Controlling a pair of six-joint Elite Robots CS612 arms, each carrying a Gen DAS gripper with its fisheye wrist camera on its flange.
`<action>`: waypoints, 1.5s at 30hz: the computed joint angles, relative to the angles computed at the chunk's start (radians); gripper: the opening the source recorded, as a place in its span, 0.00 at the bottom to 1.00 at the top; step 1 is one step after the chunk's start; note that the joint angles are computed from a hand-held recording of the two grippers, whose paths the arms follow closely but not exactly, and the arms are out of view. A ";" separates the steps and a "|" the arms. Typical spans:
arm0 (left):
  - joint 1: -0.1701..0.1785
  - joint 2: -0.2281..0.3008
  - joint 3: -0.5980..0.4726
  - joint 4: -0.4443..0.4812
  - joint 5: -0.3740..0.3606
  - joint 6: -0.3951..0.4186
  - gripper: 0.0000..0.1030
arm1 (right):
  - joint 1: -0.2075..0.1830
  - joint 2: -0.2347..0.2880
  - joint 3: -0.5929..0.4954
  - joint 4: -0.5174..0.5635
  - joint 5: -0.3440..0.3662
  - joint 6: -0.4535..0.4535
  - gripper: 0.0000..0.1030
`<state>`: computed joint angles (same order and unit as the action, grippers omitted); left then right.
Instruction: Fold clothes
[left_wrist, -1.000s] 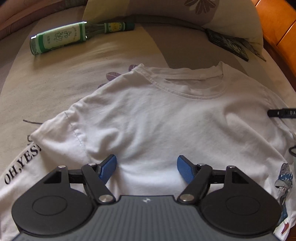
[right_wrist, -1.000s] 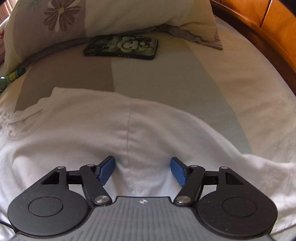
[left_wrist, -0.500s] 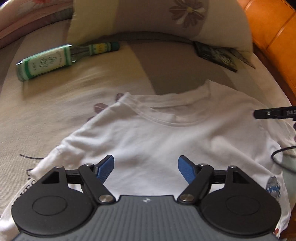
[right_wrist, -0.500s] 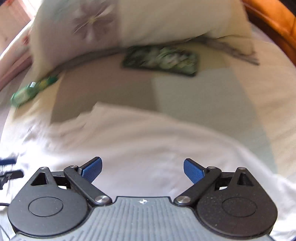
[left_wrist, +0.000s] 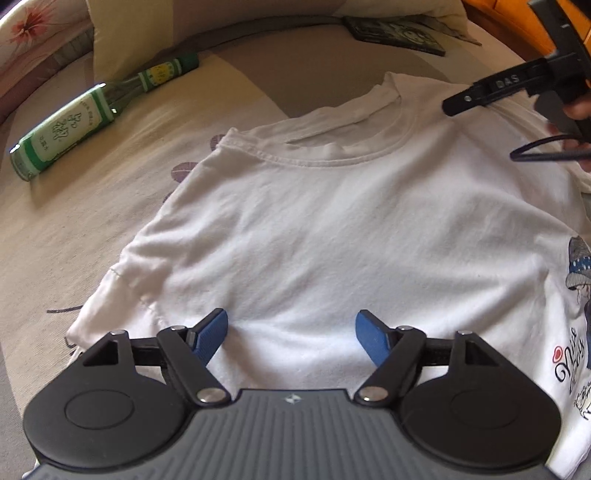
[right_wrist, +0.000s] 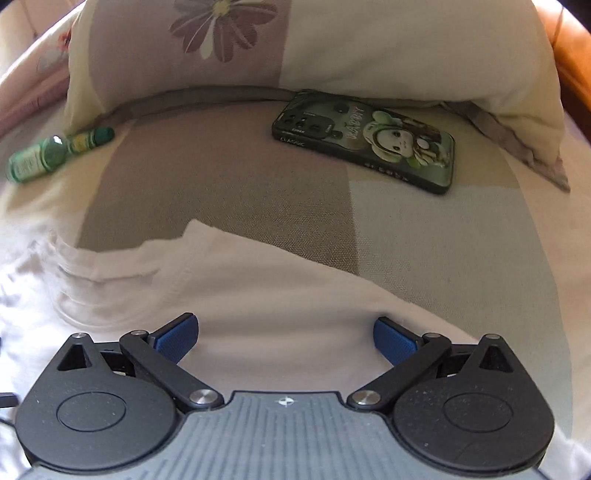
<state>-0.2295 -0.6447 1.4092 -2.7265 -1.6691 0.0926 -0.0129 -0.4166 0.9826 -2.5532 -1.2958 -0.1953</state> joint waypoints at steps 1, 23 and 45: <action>0.001 -0.007 0.007 -0.011 -0.015 -0.009 0.74 | -0.010 -0.025 0.037 -0.005 0.038 0.023 0.99; -0.016 -0.100 0.127 0.118 -0.196 0.121 0.74 | -0.069 -0.186 0.335 -0.055 0.183 0.054 0.90; -0.057 -0.117 0.150 0.178 -0.127 0.113 0.76 | -0.050 -0.329 0.628 -0.035 0.152 -0.381 0.92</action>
<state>-0.2863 -0.7615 1.5593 -2.5480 -1.7959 0.2052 -0.0626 -0.7455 1.6107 -2.5884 -1.1441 -0.5761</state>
